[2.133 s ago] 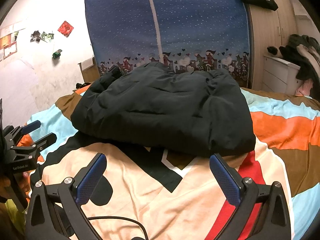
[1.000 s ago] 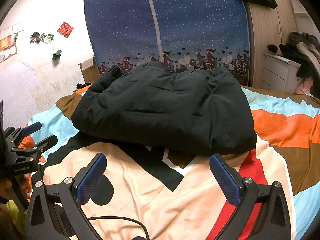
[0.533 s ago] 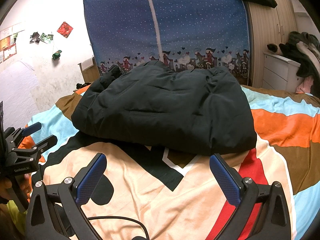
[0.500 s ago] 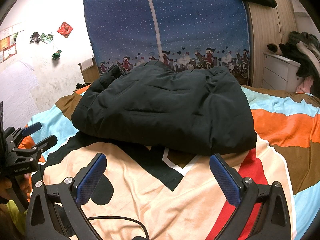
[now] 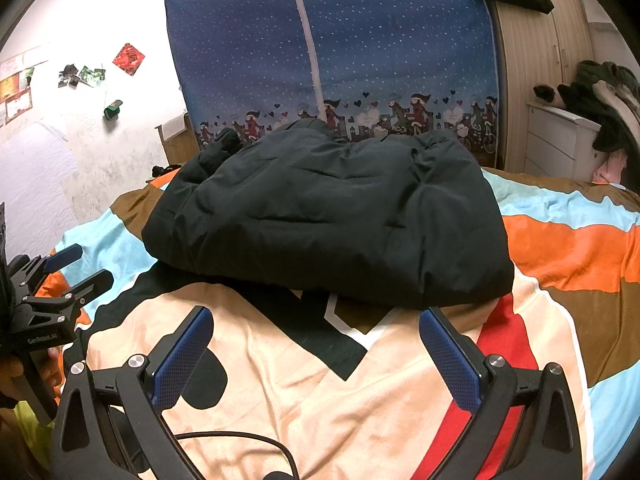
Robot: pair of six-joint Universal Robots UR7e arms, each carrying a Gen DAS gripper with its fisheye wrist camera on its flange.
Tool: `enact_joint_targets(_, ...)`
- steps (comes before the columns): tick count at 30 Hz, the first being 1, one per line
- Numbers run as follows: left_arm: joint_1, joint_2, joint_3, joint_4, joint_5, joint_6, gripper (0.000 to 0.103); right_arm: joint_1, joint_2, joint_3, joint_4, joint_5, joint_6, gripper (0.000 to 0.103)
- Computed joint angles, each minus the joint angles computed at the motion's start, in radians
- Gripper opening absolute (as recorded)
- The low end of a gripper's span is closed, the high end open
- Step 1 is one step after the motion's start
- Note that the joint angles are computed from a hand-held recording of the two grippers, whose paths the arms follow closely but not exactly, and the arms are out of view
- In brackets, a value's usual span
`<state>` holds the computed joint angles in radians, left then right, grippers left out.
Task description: Fold large clothes
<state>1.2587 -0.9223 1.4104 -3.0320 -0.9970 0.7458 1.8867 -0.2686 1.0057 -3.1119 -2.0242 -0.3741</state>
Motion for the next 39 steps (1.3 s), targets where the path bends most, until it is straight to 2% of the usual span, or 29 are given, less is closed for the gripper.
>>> enact_joint_targets(21, 0.004, -0.009, 0.014, 0.014, -0.011, 0.016, 0.101, 0.000, 0.002, -0.003, 0.004, -0.002, 0.003, 0.103)
enact_joint_targets(24, 0.003, -0.007, 0.016, -0.013, 0.000, 0.035, 0.101, 0.000, 0.004, -0.004, 0.004, -0.004, 0.005, 0.103)
enact_joint_targets(39, 0.010, -0.004, -0.004, 0.011, 0.014, 0.024, 0.101, 0.001, 0.005, -0.002, 0.009, -0.007, 0.012, 0.103)
